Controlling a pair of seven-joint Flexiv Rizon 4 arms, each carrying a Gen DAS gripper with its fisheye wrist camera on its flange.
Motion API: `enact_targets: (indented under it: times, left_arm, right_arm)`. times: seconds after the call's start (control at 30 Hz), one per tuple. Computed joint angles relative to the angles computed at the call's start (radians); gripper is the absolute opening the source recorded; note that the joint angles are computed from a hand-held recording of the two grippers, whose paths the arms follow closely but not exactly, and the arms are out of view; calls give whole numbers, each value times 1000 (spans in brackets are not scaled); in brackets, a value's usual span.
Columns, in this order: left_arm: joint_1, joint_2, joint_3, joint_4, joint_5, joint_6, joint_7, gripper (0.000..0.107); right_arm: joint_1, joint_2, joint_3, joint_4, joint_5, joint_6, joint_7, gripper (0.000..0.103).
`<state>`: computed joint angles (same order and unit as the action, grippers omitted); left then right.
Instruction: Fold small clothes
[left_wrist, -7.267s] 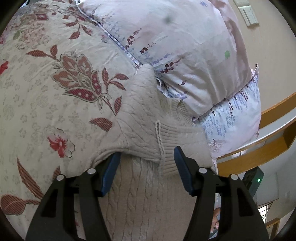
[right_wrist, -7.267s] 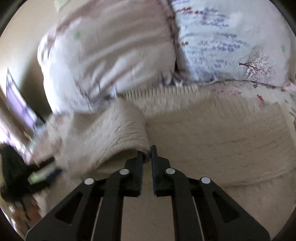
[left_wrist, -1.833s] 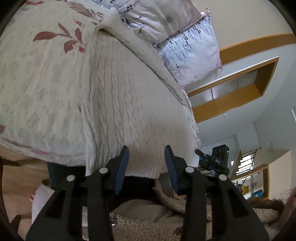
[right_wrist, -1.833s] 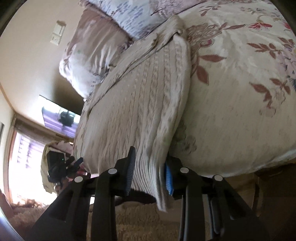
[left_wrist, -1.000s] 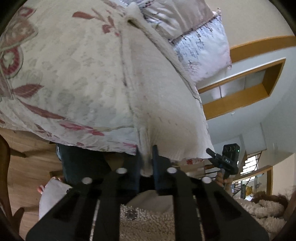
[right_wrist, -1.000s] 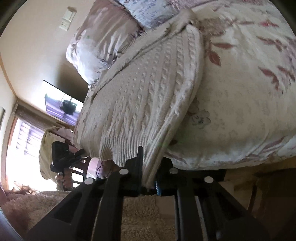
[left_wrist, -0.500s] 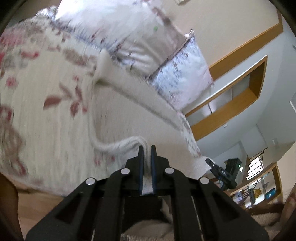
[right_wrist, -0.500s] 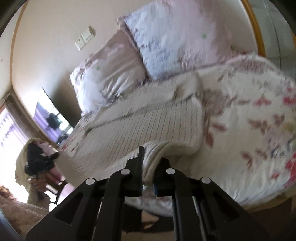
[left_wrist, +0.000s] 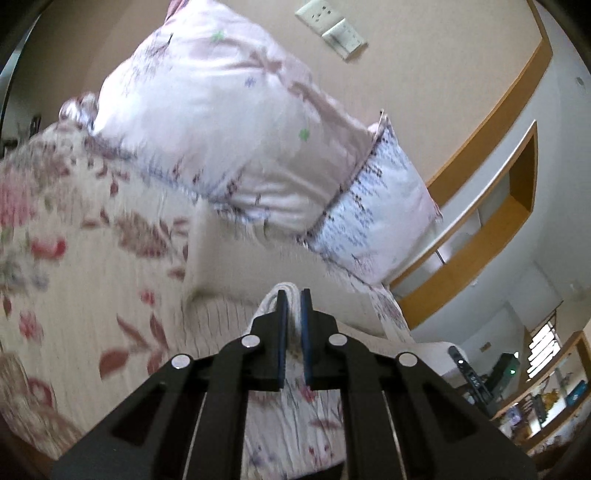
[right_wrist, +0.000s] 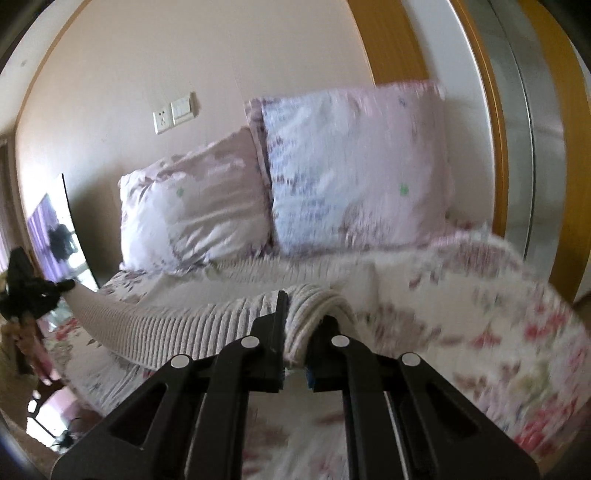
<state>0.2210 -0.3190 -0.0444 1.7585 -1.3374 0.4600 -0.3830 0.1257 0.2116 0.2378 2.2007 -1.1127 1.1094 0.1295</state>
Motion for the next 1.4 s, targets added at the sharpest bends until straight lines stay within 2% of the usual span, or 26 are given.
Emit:
enact_targets:
  times: [0.13,0.33,0.5,0.57,0.67,0.8,0.83,0.9,0.97,1.03,1.1,1.17,1.2,1.23,1.27,1.3,1.33,1.37,1.4]
  left_arm:
    - [-26,-23,-24,-67,-21,82,10,6]
    - [-64,-94,-76,-194,-37,221,-1,6]
    - [-88,-192,-134,-320,-27,354,-33,2]
    - [-95,-254,-152,-378,26,377,-89,2]
    - [-110,-341,-156,-448,166,391,-203,2]
    - [-134,-487,-127,-604,389,310,-439,2]
    - [-133,-509,-132,-631,414,302,-468,2]
    - [-119,-533,-164,-662,427,298,-495,2]
    - [-105,-542,-203,-679,431,319,-490,2]
    - [-104,-558,-219,-713,463,334,-510,2]
    - [-114,-589,-214,-765,508,325,-571,2]
    - [-114,-621,-209,-819,550,290,-640,2]
    - [-114,-643,-205,-855,570,257,-683,3]
    - [-114,-651,-208,-865,581,255,-701,6]
    - [-109,-651,-213,-862,586,258,-710,12]
    - [-102,-645,-222,-849,587,264,-705,30]
    - [-97,-635,-226,-831,589,274,-702,48]
    - [-91,-622,-228,-811,590,288,-695,53]
    - [-82,-606,-231,-787,589,299,-678,55]
  right_arm:
    - [-2,-52,-12,-78,-77,-70,-29,8]
    - [13,-143,-63,-173,-189,-123,0,8]
    - [23,-230,-117,-237,-217,-98,24,8]
    - [29,-276,-136,-261,-203,-86,21,8]
    - [45,-364,-161,-299,-91,-86,-52,8]
    - [56,-456,-184,-327,154,-57,-142,8]
    - [59,-471,-190,-331,210,-49,-147,8]
    - [66,-479,-215,-323,244,-9,-122,8]
    - [79,-476,-246,-318,222,26,-83,8]
    - [83,-488,-254,-339,235,34,-95,8]
    - [75,-525,-231,-385,355,16,-173,8]
    - [56,-571,-191,-443,541,-21,-268,9]
    - [46,-590,-171,-468,627,-43,-300,11]
    - [49,-595,-171,-475,664,-51,-312,14]
    - [54,-597,-177,-476,689,-50,-316,22]
    - [62,-593,-187,-470,704,-37,-316,27]
    - [71,-585,-199,-460,705,-23,-316,38]
    - [79,-573,-209,-447,702,-9,-315,45]
    - [101,-551,-235,-428,663,-15,-291,58]
